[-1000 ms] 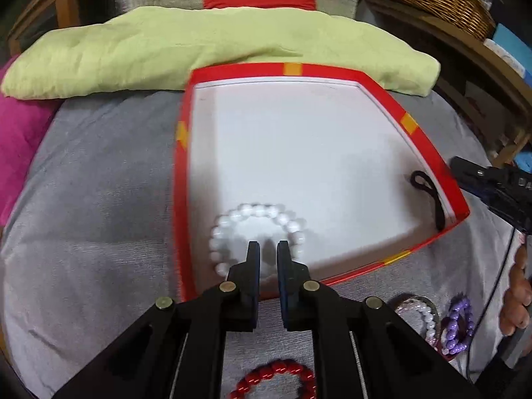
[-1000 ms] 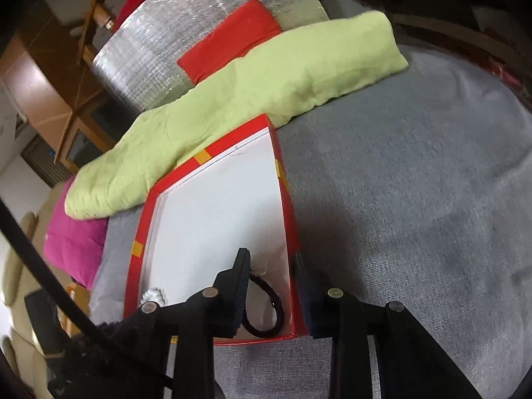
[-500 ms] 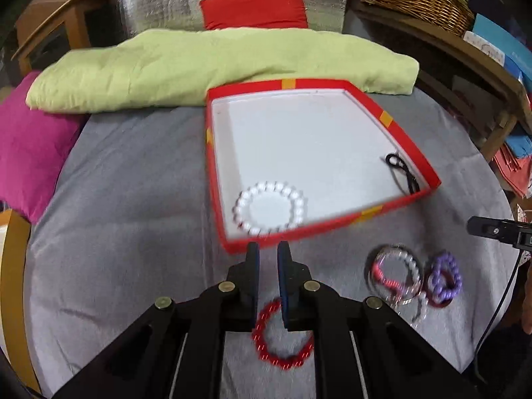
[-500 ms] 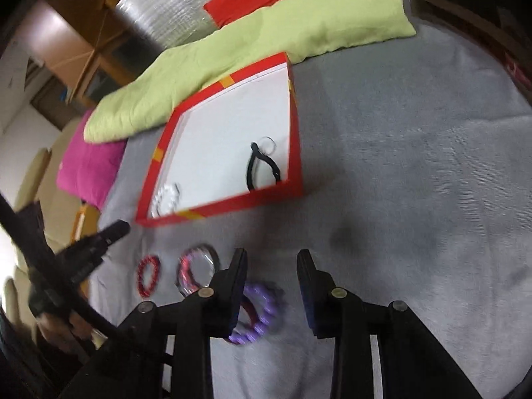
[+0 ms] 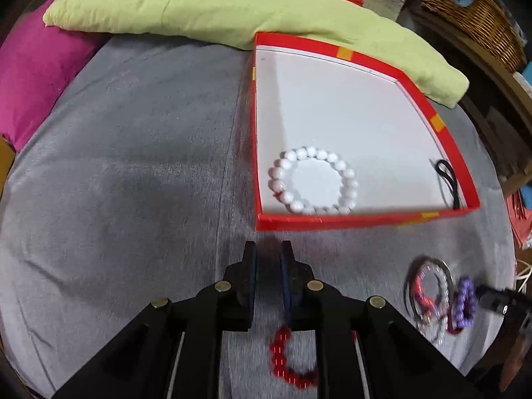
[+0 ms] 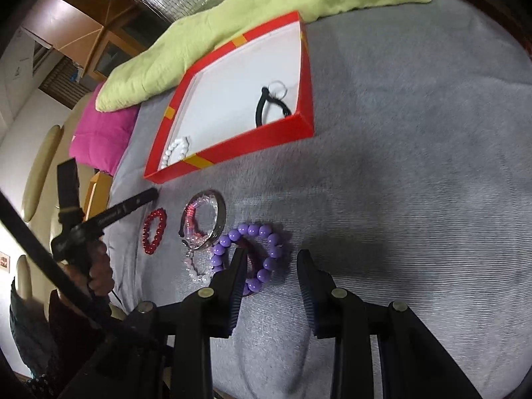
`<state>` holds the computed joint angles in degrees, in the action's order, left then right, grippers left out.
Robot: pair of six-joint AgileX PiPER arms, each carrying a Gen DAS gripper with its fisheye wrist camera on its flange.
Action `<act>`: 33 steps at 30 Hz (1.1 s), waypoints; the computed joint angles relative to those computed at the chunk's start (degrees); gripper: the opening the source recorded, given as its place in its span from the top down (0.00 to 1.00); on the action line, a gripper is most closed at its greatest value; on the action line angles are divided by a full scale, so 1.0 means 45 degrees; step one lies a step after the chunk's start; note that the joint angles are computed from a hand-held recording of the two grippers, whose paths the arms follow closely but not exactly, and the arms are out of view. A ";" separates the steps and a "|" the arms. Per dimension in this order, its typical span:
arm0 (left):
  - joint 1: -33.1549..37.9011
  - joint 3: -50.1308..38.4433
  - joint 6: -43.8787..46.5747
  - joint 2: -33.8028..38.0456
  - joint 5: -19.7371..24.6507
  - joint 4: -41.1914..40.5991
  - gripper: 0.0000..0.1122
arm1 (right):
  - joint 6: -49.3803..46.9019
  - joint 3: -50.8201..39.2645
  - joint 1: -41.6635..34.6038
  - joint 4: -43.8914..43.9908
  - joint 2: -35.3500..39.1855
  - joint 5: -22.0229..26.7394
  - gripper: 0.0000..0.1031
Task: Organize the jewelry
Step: 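Grasp the purple beaded bracelet with the right tool while the left tool moves toward the bangle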
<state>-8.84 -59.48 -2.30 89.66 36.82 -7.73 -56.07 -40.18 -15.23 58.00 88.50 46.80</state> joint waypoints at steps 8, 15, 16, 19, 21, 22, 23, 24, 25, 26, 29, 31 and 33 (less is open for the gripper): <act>0.0117 -0.0621 -0.0034 0.0511 0.0119 0.0088 0.88 | -0.0016 0.0226 0.1072 0.0756 0.0090 -0.0998 0.88; -0.0629 0.0181 0.0558 -0.0828 0.0583 -0.0043 0.88 | -0.0449 0.0722 0.1377 0.1383 -0.1230 -0.2205 0.89; -0.0942 0.0198 0.0608 -0.0965 0.0526 0.0063 0.88 | -0.0406 0.0710 0.1279 0.1447 -0.1352 -0.2251 0.89; -0.1744 0.0524 0.1205 -0.1473 0.0295 0.0037 0.83 | -0.0198 0.0719 0.0839 0.1655 -0.1686 -0.2533 0.89; -0.2125 0.0540 0.1904 -0.1537 0.0397 -0.0368 0.79 | 0.0045 0.0656 0.0585 0.1802 -0.1669 -0.2629 0.89; -0.2218 0.0624 0.2191 -0.1613 0.0421 -0.0479 0.79 | 0.0063 0.0634 0.0452 0.1921 -0.1630 -0.2624 0.89; -0.2395 0.0638 0.2286 -0.1646 0.0448 -0.0390 0.79 | 0.0070 0.0613 0.0339 0.2013 -0.1620 -0.2612 0.89; -0.2610 0.0650 0.2095 -0.1678 0.0450 0.0018 0.79 | 0.0019 0.0603 0.0209 0.2103 -0.1624 -0.2564 0.89; -0.2762 0.0646 0.1800 -0.1703 0.0462 0.0375 0.79 | -0.0050 0.0606 0.0082 0.2231 -0.1647 -0.2519 0.89; -0.2690 0.0624 0.1853 -0.1714 0.0497 0.0355 0.79 | -0.0093 0.0660 0.0136 0.2429 -0.1707 -0.2597 0.89; -0.1929 0.0395 0.3574 -0.1544 0.0891 -0.1649 0.79 | -0.0476 0.0732 -0.0004 0.3002 -0.1821 -0.2557 0.89; -0.1759 0.0550 0.4538 -0.1708 0.1138 -0.2583 0.79 | -0.0789 0.0799 -0.0147 0.3486 -0.1923 -0.2446 0.89; -0.1614 0.0432 0.5614 -0.1522 0.1751 -0.3887 0.79 | -0.1124 0.0895 -0.0255 0.3989 -0.2065 -0.2318 0.89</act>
<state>-16.11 -57.53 22.96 82.81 44.70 -25.22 -61.13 -36.15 -16.38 75.95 79.21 36.36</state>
